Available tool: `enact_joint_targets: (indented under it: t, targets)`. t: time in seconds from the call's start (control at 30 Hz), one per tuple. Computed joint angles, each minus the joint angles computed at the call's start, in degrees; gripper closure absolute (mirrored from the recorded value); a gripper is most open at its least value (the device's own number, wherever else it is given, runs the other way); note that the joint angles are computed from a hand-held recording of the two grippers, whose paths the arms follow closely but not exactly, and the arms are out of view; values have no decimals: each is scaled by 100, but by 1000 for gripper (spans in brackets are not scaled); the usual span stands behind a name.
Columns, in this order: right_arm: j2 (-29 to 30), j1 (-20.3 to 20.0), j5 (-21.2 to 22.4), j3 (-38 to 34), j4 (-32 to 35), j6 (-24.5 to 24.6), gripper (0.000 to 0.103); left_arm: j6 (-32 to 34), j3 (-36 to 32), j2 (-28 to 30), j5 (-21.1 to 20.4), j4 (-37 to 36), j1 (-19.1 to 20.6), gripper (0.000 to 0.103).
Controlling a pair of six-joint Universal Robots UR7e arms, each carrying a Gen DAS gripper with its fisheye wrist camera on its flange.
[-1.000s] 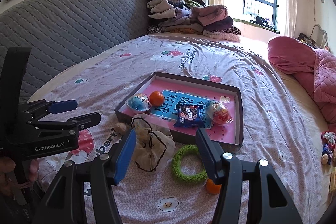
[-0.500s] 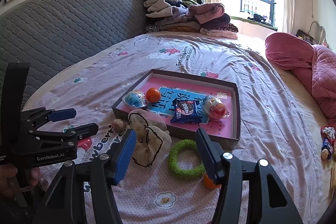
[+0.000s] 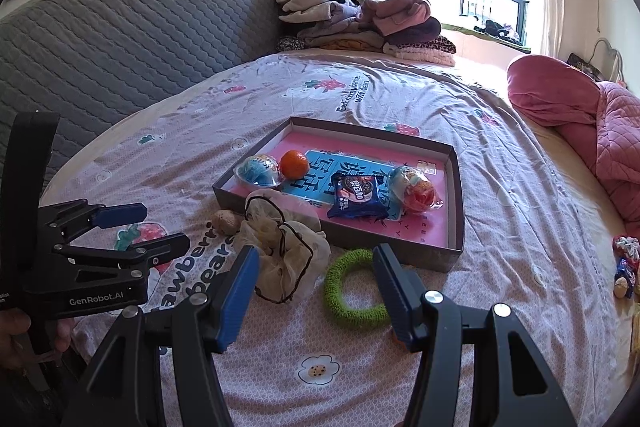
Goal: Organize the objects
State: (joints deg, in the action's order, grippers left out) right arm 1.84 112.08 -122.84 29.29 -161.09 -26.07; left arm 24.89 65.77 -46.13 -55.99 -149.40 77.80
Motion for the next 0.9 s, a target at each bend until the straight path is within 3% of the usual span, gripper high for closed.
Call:
enact_joint_targets:
  t: [0.9]
  targets:
    - [-57, -57, -99, 224, 457, 320, 44, -113, -7, 40, 110, 437, 23, 31]
